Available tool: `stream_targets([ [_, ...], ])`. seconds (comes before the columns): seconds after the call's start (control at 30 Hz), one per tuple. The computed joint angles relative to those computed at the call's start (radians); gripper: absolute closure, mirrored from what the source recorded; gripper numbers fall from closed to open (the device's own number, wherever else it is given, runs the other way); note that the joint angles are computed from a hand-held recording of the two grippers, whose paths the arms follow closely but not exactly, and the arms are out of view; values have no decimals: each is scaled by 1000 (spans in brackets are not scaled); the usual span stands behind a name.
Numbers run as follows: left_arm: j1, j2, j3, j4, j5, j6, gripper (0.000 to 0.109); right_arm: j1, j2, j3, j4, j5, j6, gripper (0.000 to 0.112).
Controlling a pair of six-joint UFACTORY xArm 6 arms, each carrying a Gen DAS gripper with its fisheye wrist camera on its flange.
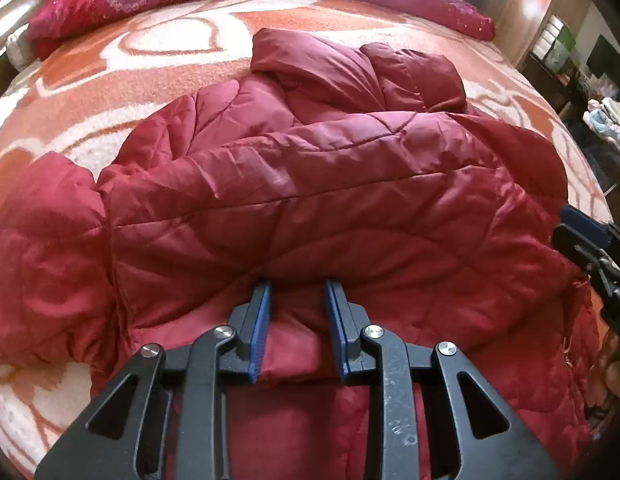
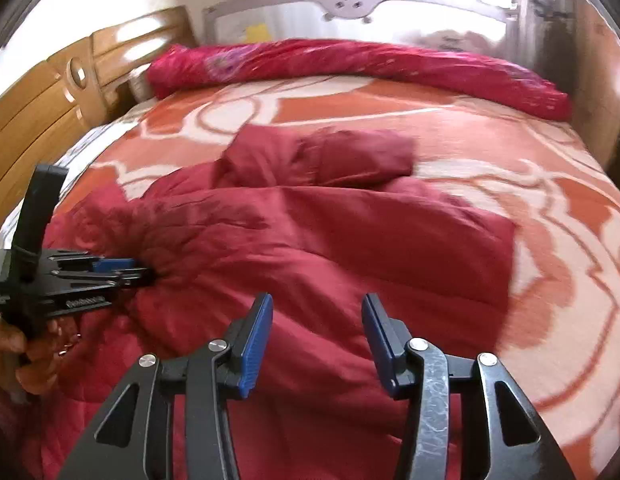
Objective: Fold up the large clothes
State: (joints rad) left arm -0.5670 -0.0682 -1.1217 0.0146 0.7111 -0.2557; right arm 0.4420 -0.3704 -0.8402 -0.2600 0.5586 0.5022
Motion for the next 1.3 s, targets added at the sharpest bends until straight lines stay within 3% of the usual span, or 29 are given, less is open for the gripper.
stream_targets([
  [0.13, -3, 2, -2, -49, -15, 15, 83, -3, 127, -63, 42, 68, -29, 64],
  [0.17, 2, -2, 8, -65, -25, 31, 83, -14, 137, -46, 65, 43, -39, 64],
  [0.27, 8, -14, 38, -93, -57, 53, 83, -36, 137, -7, 117, -30, -65, 64],
  [0.63, 102, -107, 123, -302, -36, 162, 84, -26, 121, -5, 105, -5, -52, 62],
  [0.73, 113, -136, 134, -302, -23, 156, 84, -25, 120, -18, 104, 15, -46, 62],
  [1.07, 205, -275, 244, -351, -28, 132, 83, -12, -10, 41, 134, -5, 21, 61],
  [1.13, 236, -311, 281, -336, -42, 88, 80, -4, -43, 54, 157, -5, 10, 60],
  [1.2, 277, -343, 314, -352, -51, 71, 71, 6, -73, 68, 178, -8, 4, 58],
  [1.3, 349, -384, 365, -409, -61, 78, 71, 23, -109, 88, 197, -12, 0, 57],
])
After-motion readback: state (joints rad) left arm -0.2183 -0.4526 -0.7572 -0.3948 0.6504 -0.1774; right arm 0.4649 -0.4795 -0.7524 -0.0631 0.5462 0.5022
